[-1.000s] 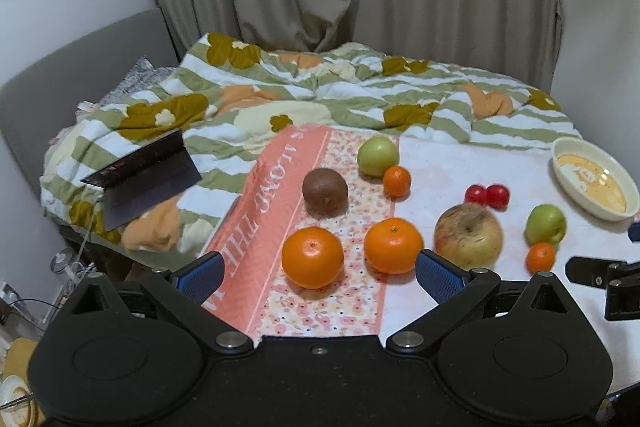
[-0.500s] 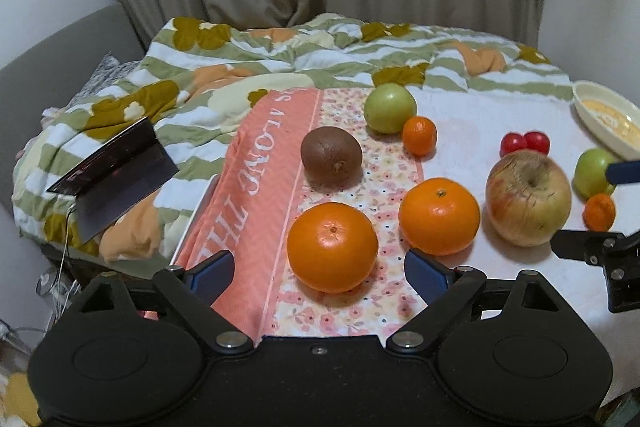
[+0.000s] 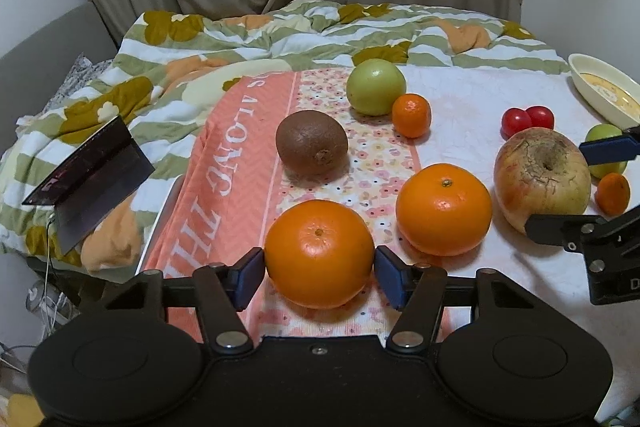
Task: Organize fruits
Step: 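Grasp the large orange with the left tool while the right tool grasps the big apple, then lift and carry the orange in the left tool while the right tool carries the apple toward the white bowl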
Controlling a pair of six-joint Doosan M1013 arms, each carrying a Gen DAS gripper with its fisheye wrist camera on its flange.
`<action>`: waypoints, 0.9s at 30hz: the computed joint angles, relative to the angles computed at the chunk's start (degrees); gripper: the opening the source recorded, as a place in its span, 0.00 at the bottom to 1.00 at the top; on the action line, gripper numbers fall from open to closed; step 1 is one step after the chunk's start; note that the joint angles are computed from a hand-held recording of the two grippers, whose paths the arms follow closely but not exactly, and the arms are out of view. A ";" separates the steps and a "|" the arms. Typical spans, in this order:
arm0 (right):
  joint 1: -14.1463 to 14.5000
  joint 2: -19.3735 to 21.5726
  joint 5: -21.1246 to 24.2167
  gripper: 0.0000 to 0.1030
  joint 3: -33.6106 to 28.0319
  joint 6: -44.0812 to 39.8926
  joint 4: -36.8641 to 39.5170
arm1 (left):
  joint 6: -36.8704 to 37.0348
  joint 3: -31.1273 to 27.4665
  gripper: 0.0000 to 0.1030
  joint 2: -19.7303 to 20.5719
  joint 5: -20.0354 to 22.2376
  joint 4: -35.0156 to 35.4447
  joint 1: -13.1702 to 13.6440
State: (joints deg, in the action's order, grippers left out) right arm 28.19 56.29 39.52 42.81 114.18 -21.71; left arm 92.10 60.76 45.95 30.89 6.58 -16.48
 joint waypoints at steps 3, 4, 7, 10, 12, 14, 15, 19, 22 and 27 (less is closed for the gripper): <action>0.05 0.47 0.18 0.97 -0.71 -0.69 -0.13 | 0.19 0.30 0.62 -0.16 -0.20 -0.21 0.03; 0.09 0.71 0.37 0.96 -1.14 -1.01 -0.09 | 0.29 0.21 0.62 -0.12 -0.21 -0.29 0.02; 0.06 1.28 0.75 0.92 -2.06 -2.06 0.53 | 0.69 0.33 0.62 -0.18 -0.26 -1.01 0.08; 0.06 1.68 0.99 0.88 -2.69 -2.92 1.21 | 1.07 0.42 0.62 -0.24 -0.30 -1.61 0.13; 0.12 1.83 0.93 0.87 -2.88 -2.95 0.94 | 1.35 0.62 0.62 -0.36 -0.34 -2.02 0.21; 0.20 1.86 0.87 0.86 -2.91 -2.80 0.50 | 1.68 0.74 0.61 -0.46 -0.25 -2.70 0.33; 0.19 1.80 0.74 0.86 -2.76 -2.43 0.47 | 1.78 0.82 0.61 -0.53 -0.21 -3.03 0.37; 0.18 1.25 0.47 0.86 -1.92 -0.92 0.46 | 2.63 1.23 0.61 -0.92 -0.08 -4.49 0.49; 0.24 0.32 0.04 0.86 -0.69 0.81 -0.18 | 3.05 1.70 0.61 -1.48 -0.25 -5.33 0.47; 0.30 -2.25 -0.69 0.86 2.03 5.05 -1.69 | 2.80 2.25 0.61 -2.83 -0.47 -6.30 0.08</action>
State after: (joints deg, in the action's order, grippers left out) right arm 28.49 54.03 38.83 44.84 119.23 -23.40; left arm 94.90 63.01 43.12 30.42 0.28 -16.39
